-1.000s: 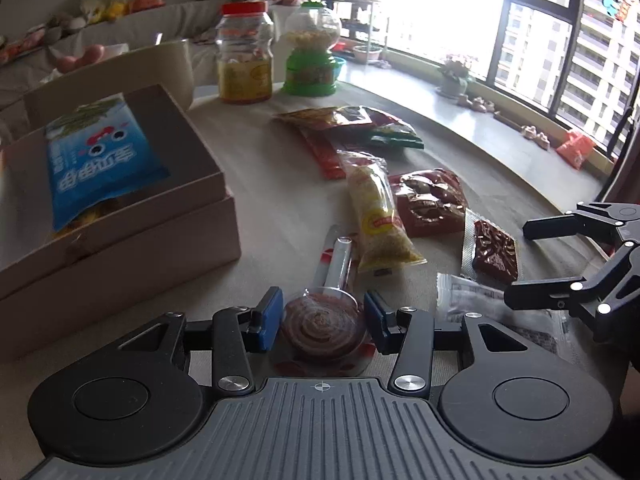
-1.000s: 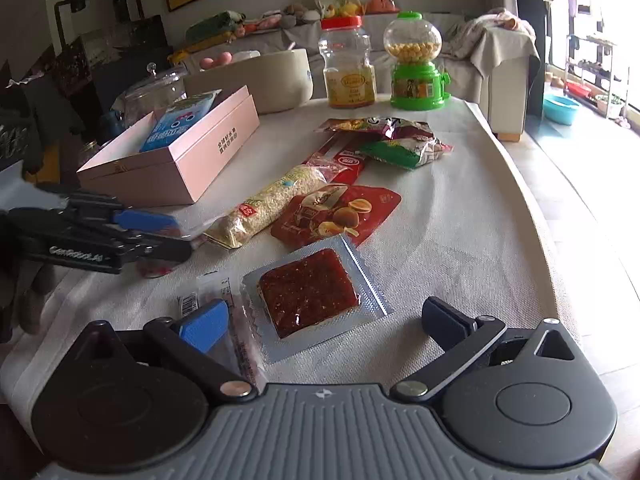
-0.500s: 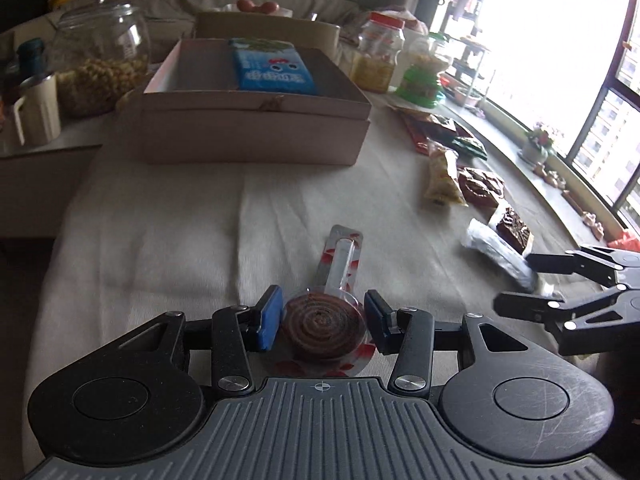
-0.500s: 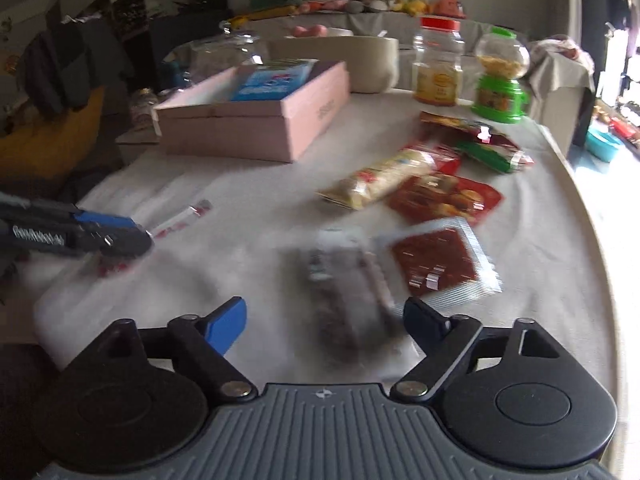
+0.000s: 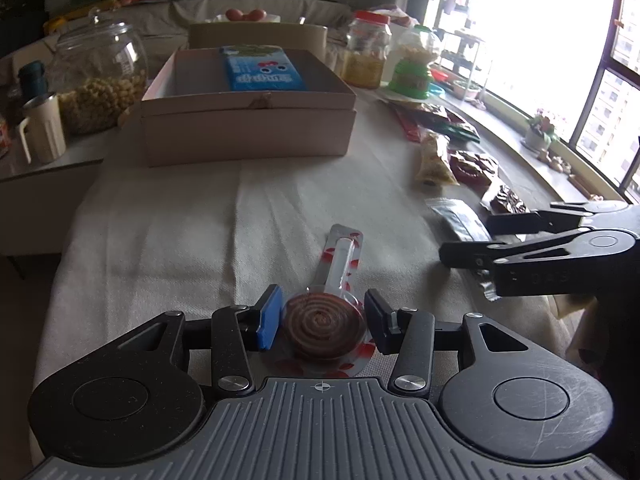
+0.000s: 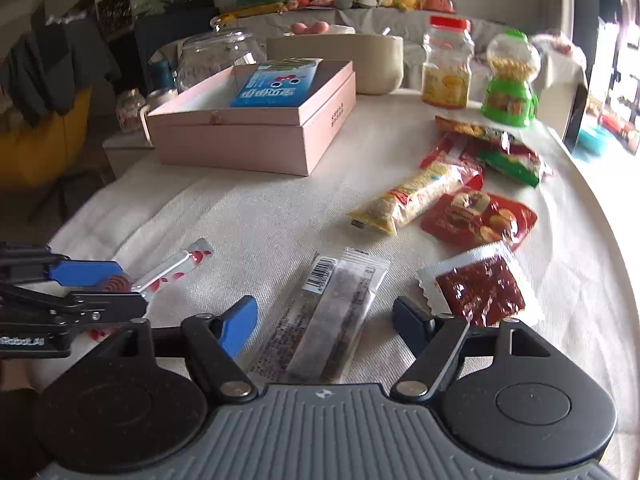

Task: Organize snacks
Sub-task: 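Release the jerky and grasp a clear wrapped snack stick with the right gripper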

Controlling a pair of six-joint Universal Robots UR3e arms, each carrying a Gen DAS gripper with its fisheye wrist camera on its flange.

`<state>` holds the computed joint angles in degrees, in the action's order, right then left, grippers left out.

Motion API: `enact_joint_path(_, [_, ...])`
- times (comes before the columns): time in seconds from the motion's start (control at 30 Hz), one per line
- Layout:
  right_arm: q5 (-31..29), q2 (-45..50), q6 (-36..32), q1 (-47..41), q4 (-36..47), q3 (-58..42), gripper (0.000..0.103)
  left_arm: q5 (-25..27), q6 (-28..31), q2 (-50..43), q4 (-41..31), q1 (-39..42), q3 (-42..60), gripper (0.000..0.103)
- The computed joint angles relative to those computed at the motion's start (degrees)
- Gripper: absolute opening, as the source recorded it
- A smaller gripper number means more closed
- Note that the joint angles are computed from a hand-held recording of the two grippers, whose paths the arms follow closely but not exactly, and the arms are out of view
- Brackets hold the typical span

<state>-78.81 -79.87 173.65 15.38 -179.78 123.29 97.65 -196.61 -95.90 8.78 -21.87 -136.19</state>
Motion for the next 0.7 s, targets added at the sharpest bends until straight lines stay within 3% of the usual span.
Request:
enact_joint_path(0.07, [-3.37, 0.68, -1.83, 2.33, -1.12, -0.29, 0.051, 0.13, 0.63, 0.61, -0.32, -0.50, -0.43, 0.051])
enact_joint_path(0.17, [-1.09, -1.96, -4.02, 2.07, 2.98, -0.41, 0.039, 0.68, 1.73, 1.07, 0.57, -1.70, -1.47, 0.050])
enact_joint_path(0.5, [5.44, -10.48, -5.27, -0.21, 7.73, 0.59, 0.036, 3.46, 1.06, 4.24, 0.10, -4.40, -2.36, 0.050])
enact_joint_path(0.6, [11.78, -14.75, -5.78, -3.06, 16.39, -3.28, 0.036, -1.05, 2.34, 11.51, -0.05, -0.87, -4.51, 0.050])
enact_joint_path(0.7, [15.67, -16.78, -6.26, -4.35, 22.18, -11.88, 0.036, -4.51, 5.56, 21.95, -5.01, 4.91, -2.58, 0.050])
